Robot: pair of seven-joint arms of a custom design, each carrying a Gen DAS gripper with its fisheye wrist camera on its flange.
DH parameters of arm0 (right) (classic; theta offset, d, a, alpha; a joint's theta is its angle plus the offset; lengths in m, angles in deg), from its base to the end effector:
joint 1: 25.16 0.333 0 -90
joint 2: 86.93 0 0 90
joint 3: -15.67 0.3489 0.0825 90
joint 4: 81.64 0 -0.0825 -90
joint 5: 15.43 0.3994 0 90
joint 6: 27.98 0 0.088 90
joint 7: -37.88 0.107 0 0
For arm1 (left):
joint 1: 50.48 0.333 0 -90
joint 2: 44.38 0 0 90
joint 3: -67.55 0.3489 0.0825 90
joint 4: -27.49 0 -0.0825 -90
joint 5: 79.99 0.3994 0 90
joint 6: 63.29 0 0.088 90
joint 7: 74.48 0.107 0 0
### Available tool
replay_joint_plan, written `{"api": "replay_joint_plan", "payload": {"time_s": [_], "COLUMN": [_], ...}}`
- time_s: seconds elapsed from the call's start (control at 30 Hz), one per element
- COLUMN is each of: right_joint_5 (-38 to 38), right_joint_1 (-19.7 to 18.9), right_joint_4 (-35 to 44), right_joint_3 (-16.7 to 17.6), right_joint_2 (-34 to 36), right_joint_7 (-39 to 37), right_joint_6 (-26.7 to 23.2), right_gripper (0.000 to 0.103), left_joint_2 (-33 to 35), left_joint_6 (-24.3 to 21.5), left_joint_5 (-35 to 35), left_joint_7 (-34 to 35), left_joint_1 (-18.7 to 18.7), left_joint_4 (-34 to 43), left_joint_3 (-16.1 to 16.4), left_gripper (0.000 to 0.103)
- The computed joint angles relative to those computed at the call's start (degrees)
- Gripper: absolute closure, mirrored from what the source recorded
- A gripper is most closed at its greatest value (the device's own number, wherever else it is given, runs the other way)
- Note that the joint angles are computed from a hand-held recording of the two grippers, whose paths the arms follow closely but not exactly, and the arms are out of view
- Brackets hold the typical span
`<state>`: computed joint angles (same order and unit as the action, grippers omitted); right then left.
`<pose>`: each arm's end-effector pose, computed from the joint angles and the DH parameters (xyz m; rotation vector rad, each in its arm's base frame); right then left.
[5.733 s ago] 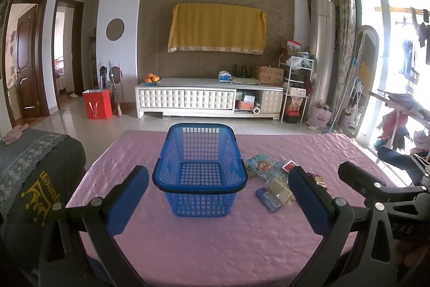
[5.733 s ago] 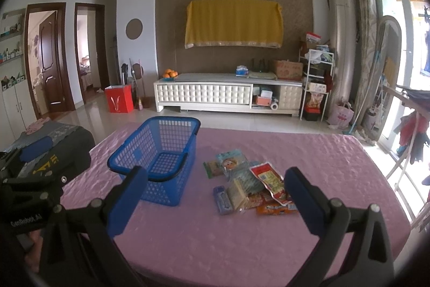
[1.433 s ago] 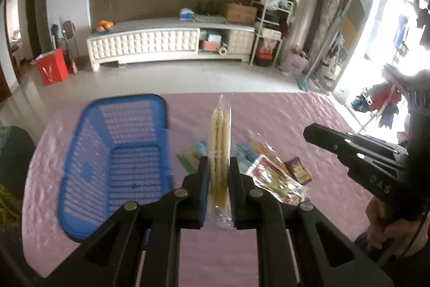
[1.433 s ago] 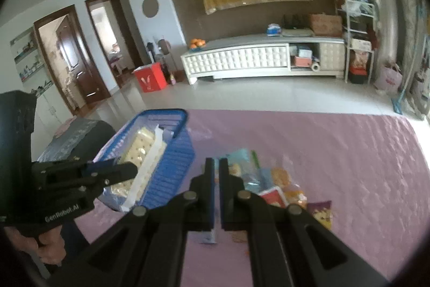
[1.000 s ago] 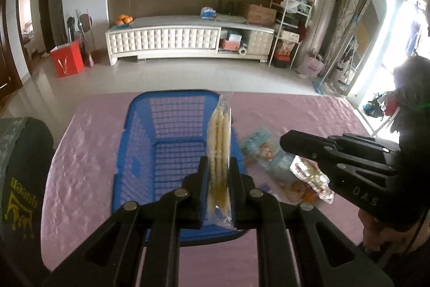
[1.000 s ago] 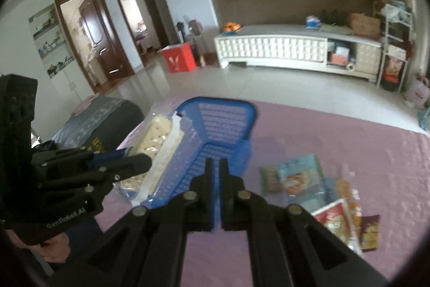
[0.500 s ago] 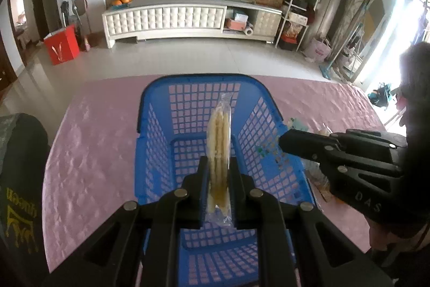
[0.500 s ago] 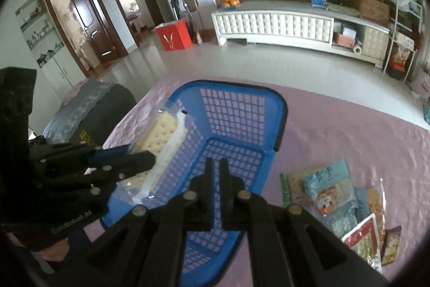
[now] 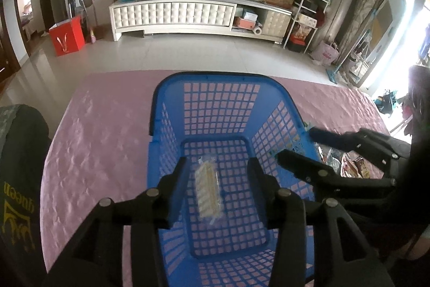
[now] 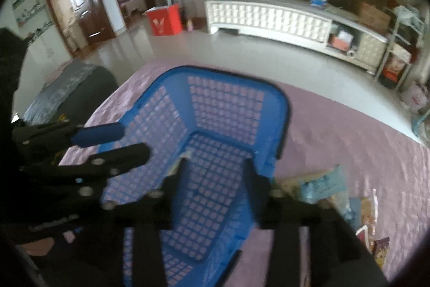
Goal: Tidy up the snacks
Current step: 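Withdraw the open left tool from the basket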
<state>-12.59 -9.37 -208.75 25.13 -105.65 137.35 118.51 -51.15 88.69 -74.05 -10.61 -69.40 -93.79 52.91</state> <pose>0.4551 0.2252 0.6098 -2.0006 1.5492 -0.4187 0.4736 -0.3247 0.5647 -1.7234 2.1363 -0.8516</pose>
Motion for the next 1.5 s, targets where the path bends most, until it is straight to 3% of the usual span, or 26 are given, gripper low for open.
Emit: {"api": "replay_joint_plan", "payload": {"time_s": [0.13, 0.17, 0.37, 0.5, 0.67, 0.77, 0.8, 0.87, 1.1, 1.2, 1.23, 1.4, 1.5], "right_joint_5": [0.1, 0.0, -1.0, 1.9, 0.8, 1.4, 2.0, 3.0, 5.6, 5.2, 6.1, 5.8, 7.0], "right_joint_1": [-0.9, -1.1, -2.0, -0.3, -4.2, -4.8, -4.6, -5.0, -5.5, -8.1, -7.5, -11.1, -10.5], "right_joint_4": [-1.3, -1.6, -4.4, -7.2, -10.4, -12.3, -14.0, -15.8, -18.9, -19.4, -20.0, -22.7, -23.9], "right_joint_3": [-0.2, -0.2, 0.3, -1.0, 1.4, 0.7, 0.0, -0.5, -3.7, -3.4, -4.7, -5.3, -8.0], "right_joint_2": [-2.1, -2.7, -8.3, -13.2, -19.1, -22.2, -24.0, -26.3, -30.3, -31.7, -32.4, -34.0, -34.0], "right_joint_7": [1.5, 1.5, 0.7, -3.5, -2.9, -3.5, -4.1, -4.8, -10.7, -11.3, -12.1, -14.0, -17.0], "right_joint_6": [1.1, 1.2, 1.3, 3.1, 4.6, 5.8, 8.3, 10.8, 8.4, 3.0, 1.4, -0.8, -2.2], "right_gripper": [0.017, 0.016, 0.014, 0.014, 0.006, 0.005, 0.004, 0.000, 0.000, 0.000, 0.000, 0.000, 0.000], "left_joint_2": [-1.9, -2.3, -5.8, -7.8, -8.5, -8.4, -8.4, -8.4, -5.1, -2.1, -1.2, 3.4, 5.7], "left_joint_6": [-0.3, -0.3, 0.6, 1.1, 0.2, -1.0, -1.0, -0.9, 0.8, 0.7, 0.9, -0.1, 0.0], "left_joint_5": [1.1, 1.9, 5.7, 8.8, 11.6, 13.3, 13.4, 14.1, 19.4, 21.0, 21.2, 26.0, 25.9], "left_joint_7": [-1.1, -1.7, -5.2, -8.1, -9.6, -10.9, -11.0, -11.8, -15.4, -16.4, -16.9, -21.8, -22.8], "left_joint_1": [0.1, 0.1, -0.6, -1.1, -2.4, -3.0, -3.6, -4.1, -5.4, -6.7, -7.2, -9.4, -11.0], "left_joint_4": [-1.1, -1.5, -3.5, -4.0, -3.1, -2.0, -1.8, -1.5, 1.6, 3.7, 4.1, 6.6, 7.0], "left_joint_3": [-0.2, -0.4, -1.8, -3.2, -4.5, -5.6, -5.8, -6.2, -8.8, -9.4, -9.4, -9.8, -9.2], "left_gripper": [0.056, 0.056, 0.056, 0.056, 0.056, 0.055, 0.056, 0.044, 0.040, 0.040, 0.040, 0.040, 0.032]}}
